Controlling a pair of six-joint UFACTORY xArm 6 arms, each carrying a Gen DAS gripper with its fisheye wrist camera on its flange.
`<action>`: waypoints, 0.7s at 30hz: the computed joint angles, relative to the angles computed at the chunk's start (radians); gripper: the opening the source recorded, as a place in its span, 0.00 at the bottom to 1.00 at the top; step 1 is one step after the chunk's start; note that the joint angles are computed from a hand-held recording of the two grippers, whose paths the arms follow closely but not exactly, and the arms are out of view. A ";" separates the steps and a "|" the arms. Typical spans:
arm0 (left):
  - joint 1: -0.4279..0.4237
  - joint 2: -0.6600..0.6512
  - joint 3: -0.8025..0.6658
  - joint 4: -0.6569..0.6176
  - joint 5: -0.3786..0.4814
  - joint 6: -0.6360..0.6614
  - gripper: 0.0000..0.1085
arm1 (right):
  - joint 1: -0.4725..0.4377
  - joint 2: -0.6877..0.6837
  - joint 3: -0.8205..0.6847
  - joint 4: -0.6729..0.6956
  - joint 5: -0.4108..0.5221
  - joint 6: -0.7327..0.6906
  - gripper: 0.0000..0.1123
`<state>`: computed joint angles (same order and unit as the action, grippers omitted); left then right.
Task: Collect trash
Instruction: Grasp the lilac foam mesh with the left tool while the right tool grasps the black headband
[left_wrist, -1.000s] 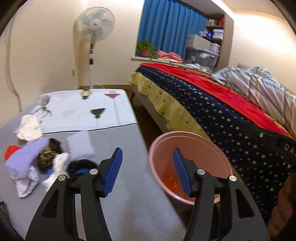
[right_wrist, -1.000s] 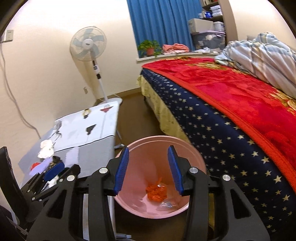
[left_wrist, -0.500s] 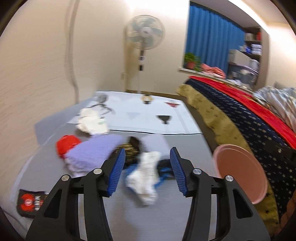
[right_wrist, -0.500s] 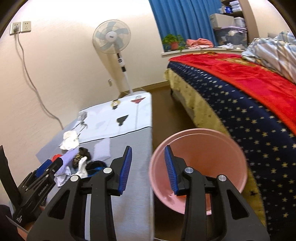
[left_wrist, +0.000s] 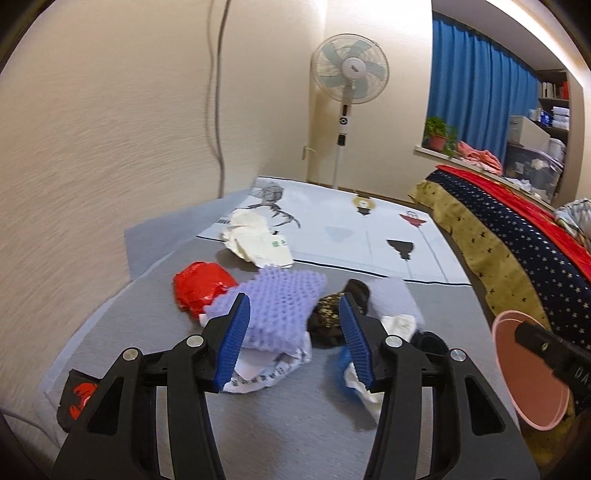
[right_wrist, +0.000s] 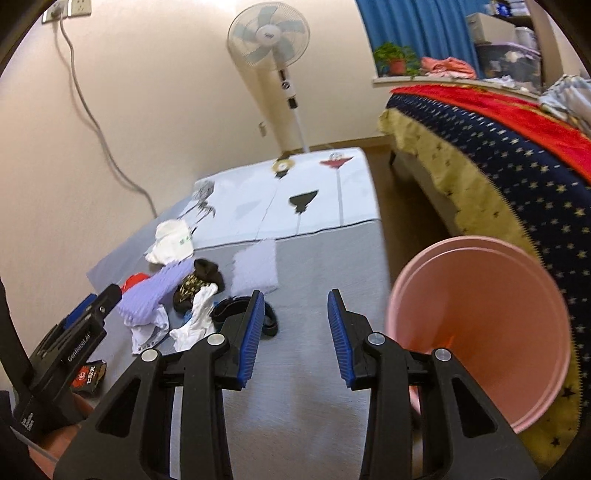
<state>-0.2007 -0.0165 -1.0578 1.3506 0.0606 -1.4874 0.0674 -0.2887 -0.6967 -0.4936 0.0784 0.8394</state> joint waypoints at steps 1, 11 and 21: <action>0.003 0.003 -0.004 0.017 0.006 -0.018 0.46 | 0.005 0.013 -0.005 0.014 -0.004 -0.013 0.32; 0.031 0.074 -0.055 -0.096 0.094 0.027 0.46 | 0.067 0.183 -0.097 0.318 -0.015 -0.266 0.33; 0.046 0.129 -0.066 -0.321 0.070 0.204 0.46 | 0.093 0.259 -0.157 0.505 0.040 -0.431 0.32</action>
<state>-0.1545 0.1126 -1.1240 1.0295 0.1302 -1.2830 0.1604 -0.0300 -0.8537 0.0109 0.1180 0.4083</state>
